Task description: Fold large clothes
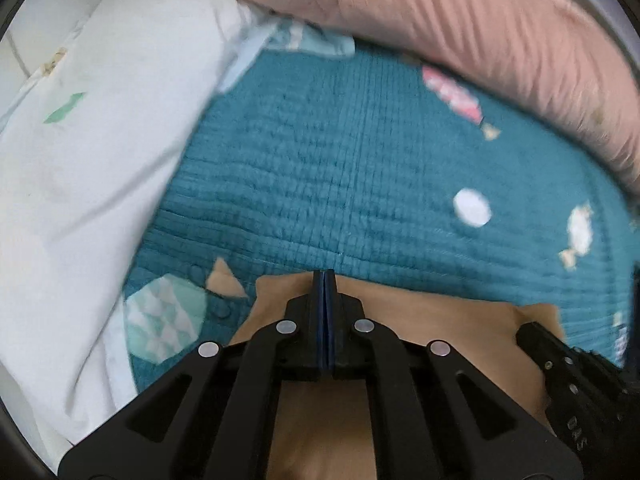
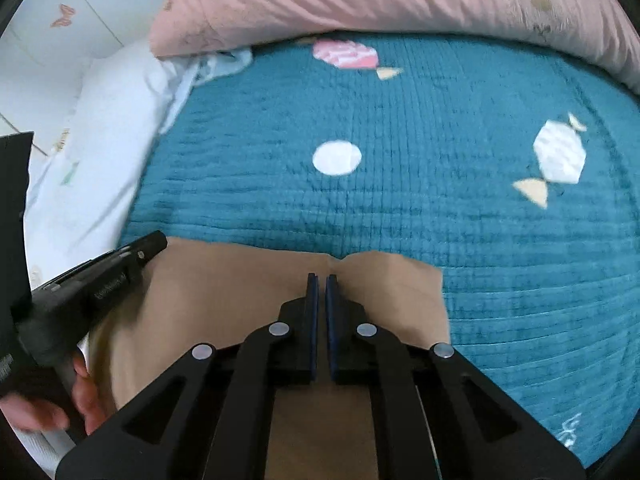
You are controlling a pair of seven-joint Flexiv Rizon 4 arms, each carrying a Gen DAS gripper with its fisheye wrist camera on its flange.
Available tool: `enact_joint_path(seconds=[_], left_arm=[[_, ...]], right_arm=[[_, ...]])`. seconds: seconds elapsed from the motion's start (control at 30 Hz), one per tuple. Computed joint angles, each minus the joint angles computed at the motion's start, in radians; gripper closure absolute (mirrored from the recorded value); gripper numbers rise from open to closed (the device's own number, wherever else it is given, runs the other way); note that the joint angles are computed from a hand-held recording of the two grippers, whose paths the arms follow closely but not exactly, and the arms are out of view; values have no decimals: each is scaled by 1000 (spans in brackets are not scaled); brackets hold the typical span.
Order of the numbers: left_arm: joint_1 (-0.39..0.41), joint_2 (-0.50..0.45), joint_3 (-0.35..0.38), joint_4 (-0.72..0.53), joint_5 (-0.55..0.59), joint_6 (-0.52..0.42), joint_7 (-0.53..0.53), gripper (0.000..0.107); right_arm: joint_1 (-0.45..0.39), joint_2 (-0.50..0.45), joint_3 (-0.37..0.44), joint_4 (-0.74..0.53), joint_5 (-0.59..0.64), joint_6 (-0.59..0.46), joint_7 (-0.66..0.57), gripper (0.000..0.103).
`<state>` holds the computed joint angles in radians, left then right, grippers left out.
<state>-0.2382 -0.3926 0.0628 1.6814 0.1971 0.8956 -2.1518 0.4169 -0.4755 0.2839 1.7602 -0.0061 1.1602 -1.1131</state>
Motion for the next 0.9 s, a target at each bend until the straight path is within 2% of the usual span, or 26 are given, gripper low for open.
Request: enact_joint_path(seconds=[0.1, 0.2, 0.27, 0.33, 0.4, 0.43, 0.5, 0.57, 0.63, 0.67, 0.77, 0.83, 0.9], left_arm=[[-16, 96, 9, 61, 40, 30, -11, 104], [-2, 208, -21, 178, -4, 68, 10, 104], [4, 264, -42, 246, -35, 78, 25, 103], [9, 307, -60, 326, -81, 80, 45, 103], [19, 309, -75, 398, -143, 78, 74, 104], [23, 295, -78, 435, -157, 98, 72, 104], [23, 282, -79, 470, -150, 130, 51, 104], [14, 311, -77, 455, -105, 93, -11, 104], [15, 332, -85, 452, -108, 67, -28, 104], [15, 343, -89, 456, -116, 55, -28, 104], [15, 348, -100, 478, -125, 49, -31, 104], [13, 369, -100, 533, -175, 74, -41, 104], [10, 382, -105, 559, -174, 81, -70, 104]], right_arm=[[-26, 72, 23, 51, 36, 17, -18, 94], [-45, 161, 46, 108, 67, -16, -52, 94], [-76, 218, 85, 131, 169, -58, -109, 94], [-105, 256, 122, 132, 309, -151, -190, 94], [-83, 260, 115, 152, 343, -198, -204, 94], [-61, 243, 104, 166, 338, -211, -196, 98], [-35, 223, 95, 181, 369, -227, -188, 97], [-4, 244, 87, 211, 354, -210, -169, 97], [34, 272, 74, 242, 274, -213, -155, 97], [39, 280, 73, 247, 271, -221, -150, 96], [24, 289, 83, 242, 371, -272, -185, 95], [45, 282, 78, 275, 356, -246, -169, 97], [62, 266, 74, 283, 326, -246, -161, 97]])
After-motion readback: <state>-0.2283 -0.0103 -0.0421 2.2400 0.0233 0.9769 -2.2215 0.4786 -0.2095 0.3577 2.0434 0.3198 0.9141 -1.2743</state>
